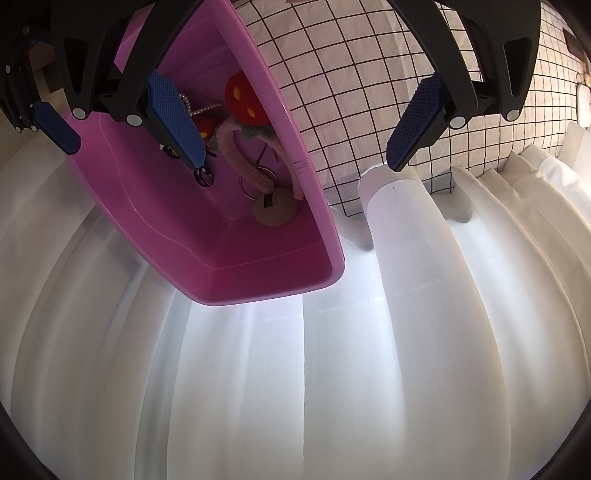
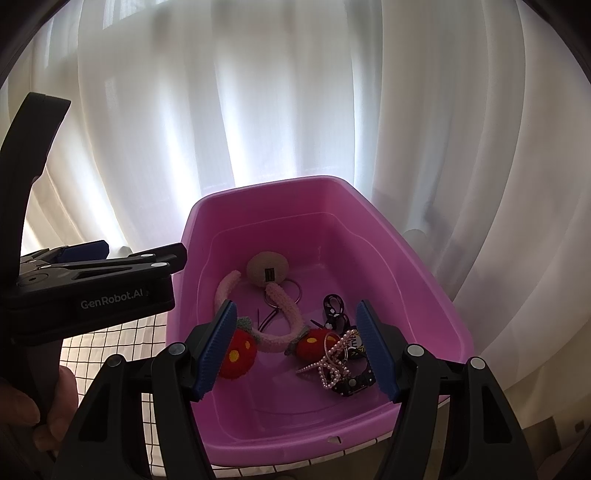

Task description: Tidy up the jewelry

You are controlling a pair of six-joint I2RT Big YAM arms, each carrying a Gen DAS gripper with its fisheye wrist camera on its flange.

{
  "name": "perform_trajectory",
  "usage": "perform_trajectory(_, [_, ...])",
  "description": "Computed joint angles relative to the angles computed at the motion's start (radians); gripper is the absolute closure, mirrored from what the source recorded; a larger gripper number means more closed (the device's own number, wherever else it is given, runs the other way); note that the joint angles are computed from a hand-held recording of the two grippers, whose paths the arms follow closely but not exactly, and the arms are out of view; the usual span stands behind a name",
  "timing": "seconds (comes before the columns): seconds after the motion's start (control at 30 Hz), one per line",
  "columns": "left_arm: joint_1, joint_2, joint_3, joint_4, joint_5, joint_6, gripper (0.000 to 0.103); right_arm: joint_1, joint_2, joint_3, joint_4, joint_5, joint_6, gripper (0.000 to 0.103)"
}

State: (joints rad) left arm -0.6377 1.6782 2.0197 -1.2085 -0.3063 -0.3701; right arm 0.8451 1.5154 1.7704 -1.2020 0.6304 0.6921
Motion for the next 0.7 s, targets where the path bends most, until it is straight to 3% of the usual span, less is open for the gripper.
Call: perform_trajectory(0.7, [0.008,-0.013,-0.016,0.015,0.0,0.015,0.006,0.004,0.001,0.0,0.001,-0.001,-0.001,0.039])
